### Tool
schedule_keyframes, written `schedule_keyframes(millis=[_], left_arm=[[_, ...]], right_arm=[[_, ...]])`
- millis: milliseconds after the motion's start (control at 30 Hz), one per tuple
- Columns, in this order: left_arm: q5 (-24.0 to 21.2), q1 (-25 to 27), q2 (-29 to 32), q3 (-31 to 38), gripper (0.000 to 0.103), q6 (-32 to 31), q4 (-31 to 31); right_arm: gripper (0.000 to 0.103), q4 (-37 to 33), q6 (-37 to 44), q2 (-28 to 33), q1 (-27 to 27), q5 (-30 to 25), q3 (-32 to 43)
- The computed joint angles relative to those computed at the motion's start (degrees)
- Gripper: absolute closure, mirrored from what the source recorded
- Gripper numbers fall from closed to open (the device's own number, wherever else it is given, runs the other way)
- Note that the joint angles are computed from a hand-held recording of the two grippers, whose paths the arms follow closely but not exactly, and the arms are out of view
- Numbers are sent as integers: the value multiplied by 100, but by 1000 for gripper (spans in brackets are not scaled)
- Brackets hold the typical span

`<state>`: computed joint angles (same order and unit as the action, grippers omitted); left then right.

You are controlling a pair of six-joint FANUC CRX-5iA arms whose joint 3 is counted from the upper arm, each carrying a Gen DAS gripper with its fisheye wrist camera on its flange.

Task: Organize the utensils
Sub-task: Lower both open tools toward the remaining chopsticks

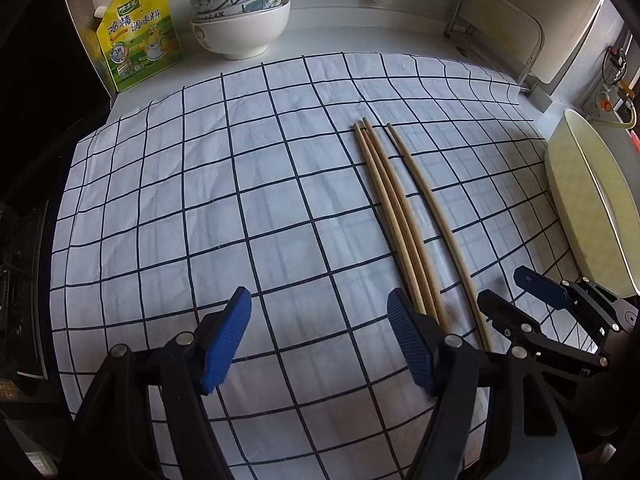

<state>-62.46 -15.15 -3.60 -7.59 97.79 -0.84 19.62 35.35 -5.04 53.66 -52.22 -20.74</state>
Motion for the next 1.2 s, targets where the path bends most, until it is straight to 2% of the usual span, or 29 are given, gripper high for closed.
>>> schedule_keyframes(millis=[433, 500, 567, 633, 1167, 1200], left_arm=[[18, 3, 9, -28, 30, 24, 8], [17, -26, 19, -9, 29, 41, -25], [24, -52, 31, -9, 28, 58, -30], [21, -70, 58, -8, 28, 57, -15], [93, -330, 360, 129, 28, 133, -82], [91, -342, 374, 139, 28, 144, -98]], right_arm=[[60, 463, -90, 193, 176, -43, -81], [76, 505, -98, 176, 184, -6, -114], [88, 589, -126, 180, 195, -29, -133], [94, 580, -114, 163, 162, -15, -148], [96, 336, -301, -250, -139, 2, -442], [92, 346, -329, -276, -143, 19, -462]])
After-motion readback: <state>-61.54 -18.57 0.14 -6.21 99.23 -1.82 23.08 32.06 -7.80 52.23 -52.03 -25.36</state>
